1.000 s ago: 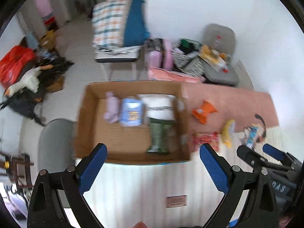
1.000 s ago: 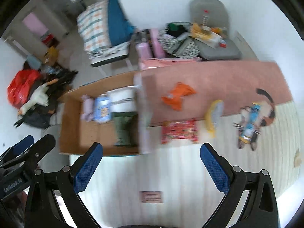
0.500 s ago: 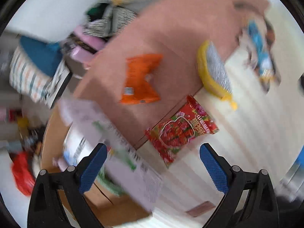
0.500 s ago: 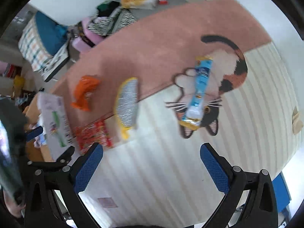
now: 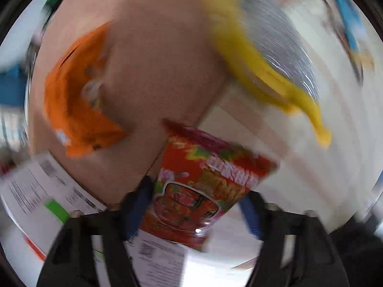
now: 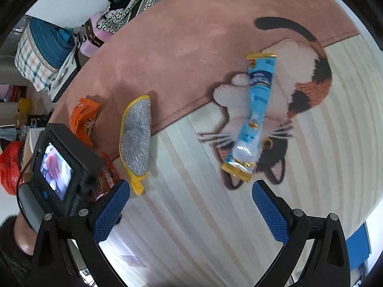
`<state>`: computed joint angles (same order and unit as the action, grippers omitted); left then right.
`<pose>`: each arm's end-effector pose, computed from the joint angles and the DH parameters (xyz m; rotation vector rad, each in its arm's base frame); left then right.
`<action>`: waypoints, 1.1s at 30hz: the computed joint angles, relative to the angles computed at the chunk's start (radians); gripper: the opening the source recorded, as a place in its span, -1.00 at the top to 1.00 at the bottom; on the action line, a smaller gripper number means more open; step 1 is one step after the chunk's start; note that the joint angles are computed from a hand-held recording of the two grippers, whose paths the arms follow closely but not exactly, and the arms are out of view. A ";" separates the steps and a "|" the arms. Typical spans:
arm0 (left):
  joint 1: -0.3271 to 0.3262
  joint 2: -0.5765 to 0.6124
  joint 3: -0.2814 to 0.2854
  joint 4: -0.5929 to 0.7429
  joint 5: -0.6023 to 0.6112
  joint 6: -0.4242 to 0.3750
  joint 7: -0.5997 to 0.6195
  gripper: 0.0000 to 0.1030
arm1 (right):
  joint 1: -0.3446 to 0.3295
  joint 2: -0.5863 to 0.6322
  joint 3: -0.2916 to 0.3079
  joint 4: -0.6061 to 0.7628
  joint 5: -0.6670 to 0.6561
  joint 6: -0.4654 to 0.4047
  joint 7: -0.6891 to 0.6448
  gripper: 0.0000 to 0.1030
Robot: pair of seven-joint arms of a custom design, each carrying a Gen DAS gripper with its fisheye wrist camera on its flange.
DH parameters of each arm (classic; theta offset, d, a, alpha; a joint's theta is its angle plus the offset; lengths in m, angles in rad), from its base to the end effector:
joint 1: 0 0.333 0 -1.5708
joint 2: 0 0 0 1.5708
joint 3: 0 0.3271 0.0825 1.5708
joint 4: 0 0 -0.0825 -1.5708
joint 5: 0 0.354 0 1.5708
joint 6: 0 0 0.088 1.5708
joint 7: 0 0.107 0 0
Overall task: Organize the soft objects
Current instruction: 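Grasp the yellow sponge with right tool while left tool grasps red snack bag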
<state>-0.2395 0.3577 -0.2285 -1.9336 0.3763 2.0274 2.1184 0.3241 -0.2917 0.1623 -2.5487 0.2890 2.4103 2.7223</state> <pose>0.5229 -0.2329 0.3190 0.5349 -3.0294 -0.5245 0.3655 0.1964 0.4158 -1.0251 2.8017 0.2498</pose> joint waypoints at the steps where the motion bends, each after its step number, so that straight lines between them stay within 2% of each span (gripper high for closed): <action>1: 0.007 0.024 0.004 0.046 -0.050 -0.042 -0.031 -0.03 | 0.000 0.010 -0.004 0.001 0.006 0.015 -0.008 -1.00; 4: 0.044 0.112 0.030 0.217 -0.222 -0.188 -0.218 0.04 | 0.001 0.062 -0.022 0.010 0.041 0.079 -0.050 -1.00; 5: 0.058 0.129 0.034 0.247 -0.257 -0.210 -0.268 0.04 | 0.004 0.091 -0.029 0.014 0.064 0.119 -0.071 -1.00; 9: 0.105 0.158 0.032 0.293 -0.338 -0.249 -0.395 0.03 | 0.024 0.209 -0.060 0.055 0.208 0.213 -0.206 -0.69; 12: 0.134 0.163 0.022 0.294 -0.363 -0.252 -0.404 -0.01 | 0.029 0.318 -0.063 0.130 0.316 0.226 -0.315 -0.67; 15: 0.150 0.173 0.017 0.305 -0.364 -0.251 -0.379 -0.15 | 0.022 0.415 -0.057 0.221 0.330 0.190 -0.374 -0.66; 17: 0.147 0.170 0.014 0.299 -0.358 -0.256 -0.381 -0.19 | 0.022 0.463 -0.052 0.269 0.317 0.148 -0.389 -0.43; 18: 0.146 0.169 0.013 0.294 -0.357 -0.256 -0.380 -0.19 | 0.033 0.461 -0.058 0.273 0.270 0.135 -0.359 -0.27; 19: 0.145 0.154 0.007 0.257 -0.365 -0.250 -0.386 -0.19 | 0.039 0.464 -0.062 0.286 0.227 0.113 -0.340 0.04; 24: 0.127 0.148 0.001 0.217 -0.352 -0.197 -0.391 -0.32 | 0.043 0.430 -0.059 0.271 0.170 0.005 -0.350 0.05; 29: 0.106 0.115 -0.002 0.150 -0.314 -0.140 -0.390 -0.31 | 0.049 0.405 -0.061 0.249 0.118 -0.030 -0.303 -0.01; 31: 0.101 0.102 -0.001 0.127 -0.304 -0.119 -0.394 -0.25 | 0.049 0.409 -0.059 0.248 0.120 -0.032 -0.294 -0.06; 33: 0.075 0.080 -0.007 0.086 -0.285 -0.075 -0.431 0.03 | 0.052 0.425 -0.057 0.259 0.119 -0.035 -0.285 -0.08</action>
<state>-0.1643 0.4380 -0.2352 -1.8479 0.0916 1.9528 1.6877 0.3760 0.1331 0.1052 -2.2895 0.4083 2.3757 2.4377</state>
